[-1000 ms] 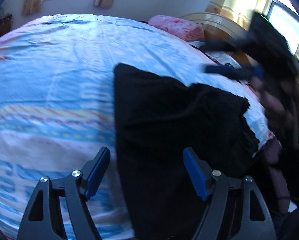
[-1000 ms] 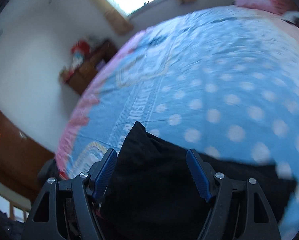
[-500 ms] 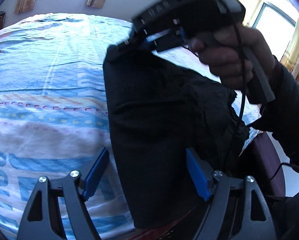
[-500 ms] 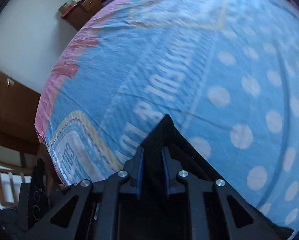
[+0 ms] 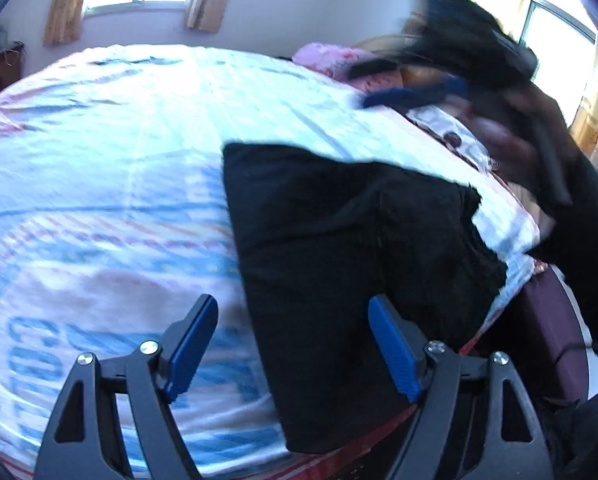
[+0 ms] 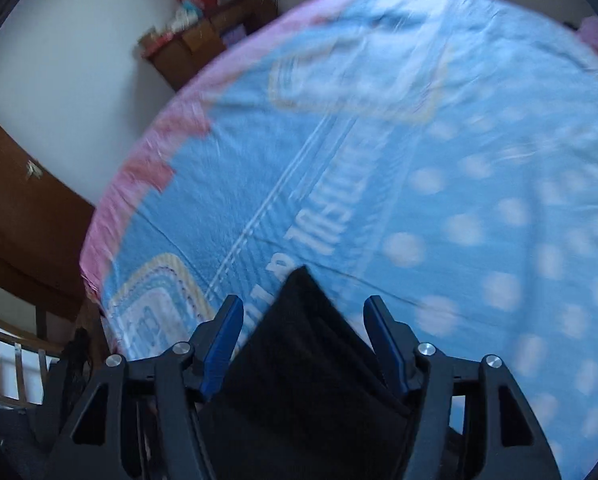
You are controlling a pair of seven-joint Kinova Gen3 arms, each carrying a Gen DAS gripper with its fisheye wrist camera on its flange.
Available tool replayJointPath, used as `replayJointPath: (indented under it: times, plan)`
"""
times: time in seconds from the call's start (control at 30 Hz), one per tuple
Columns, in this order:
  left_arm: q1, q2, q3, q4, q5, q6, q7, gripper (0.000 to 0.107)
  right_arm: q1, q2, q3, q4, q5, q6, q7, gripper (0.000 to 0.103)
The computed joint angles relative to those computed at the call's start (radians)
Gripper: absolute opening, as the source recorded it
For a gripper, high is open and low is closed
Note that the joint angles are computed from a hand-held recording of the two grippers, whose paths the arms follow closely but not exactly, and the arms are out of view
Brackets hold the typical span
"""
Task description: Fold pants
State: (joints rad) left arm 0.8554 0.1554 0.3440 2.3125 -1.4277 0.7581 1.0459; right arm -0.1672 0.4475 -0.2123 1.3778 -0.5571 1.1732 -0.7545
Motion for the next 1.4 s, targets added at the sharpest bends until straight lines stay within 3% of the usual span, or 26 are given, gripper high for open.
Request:
replayJointPath:
  times: [0.2, 0.33, 0.43, 0.53, 0.67, 0.73, 0.8, 0.87, 0.93, 1.1, 1.17, 1.23, 1.4]
  plan:
    - [0.005, -0.02, -0.006, -0.025, -0.007, 0.067, -0.043, 0.08, 0.248, -0.198, 0.163, 0.234, -0.222, -0.007, 0.197, 0.064]
    - [-0.032, 0.003, -0.011, -0.08, -0.021, 0.043, -0.16, 0.092, 0.361, -0.26, 0.189, 0.415, -0.216, -0.095, 0.266, 0.064]
    - [-0.035, 0.028, -0.031, -0.128, -0.019, 0.039, -0.254, 0.092, 0.39, -0.229, 0.217, 0.467, -0.21, -0.068, 0.267, 0.064]
    - [-0.058, 0.049, -0.032, -0.18, 0.044, 0.061, -0.37, 0.092, 0.409, -0.233, 0.226, 0.527, -0.208, -0.076, 0.302, 0.056]
    - [-0.07, 0.05, -0.074, -0.2, 0.092, 0.016, -0.422, 0.092, 0.417, -0.223, 0.232, 0.547, -0.221, -0.076, 0.352, 0.042]
    - [-0.076, 0.053, -0.084, -0.202, 0.098, -0.015, -0.43, 0.092, 0.442, -0.244, 0.231, 0.564, -0.253, -0.087, 0.39, 0.041]
    - [-0.067, 0.062, -0.09, -0.212, 0.128, -0.009, -0.457, 0.092, 0.503, -0.252, 0.215, 0.566, -0.28, -0.037, 0.433, 0.041]
    - [-0.063, 0.067, -0.099, -0.212, 0.133, -0.016, -0.46, 0.092, 0.491, -0.249, 0.233, 0.569, -0.242, -0.021, 0.446, 0.041]
    - [-0.063, 0.07, -0.113, -0.211, 0.136, -0.042, -0.465, 0.093, 0.441, -0.254, 0.26, 0.586, -0.2, -0.064, 0.451, 0.041]
    - [-0.074, 0.102, -0.138, -0.231, 0.187, -0.085, -0.541, 0.095, 0.441, -0.237, 0.232, 0.647, -0.256, -0.127, 0.54, 0.041]
    - [-0.066, 0.098, -0.15, -0.227, 0.192, -0.088, -0.538, 0.096, 0.436, -0.252, 0.225, 0.661, -0.261, -0.132, 0.581, 0.02]
    - [-0.065, 0.092, -0.158, -0.219, 0.192, -0.099, -0.523, 0.097, 0.432, -0.285, 0.227, 0.677, -0.265, -0.14, 0.629, 0.01]
    - [-0.064, 0.094, -0.156, -0.227, 0.217, -0.088, -0.532, 0.1, 0.409, -0.397, 0.262, 0.682, -0.279, -0.138, 0.671, 0.007]
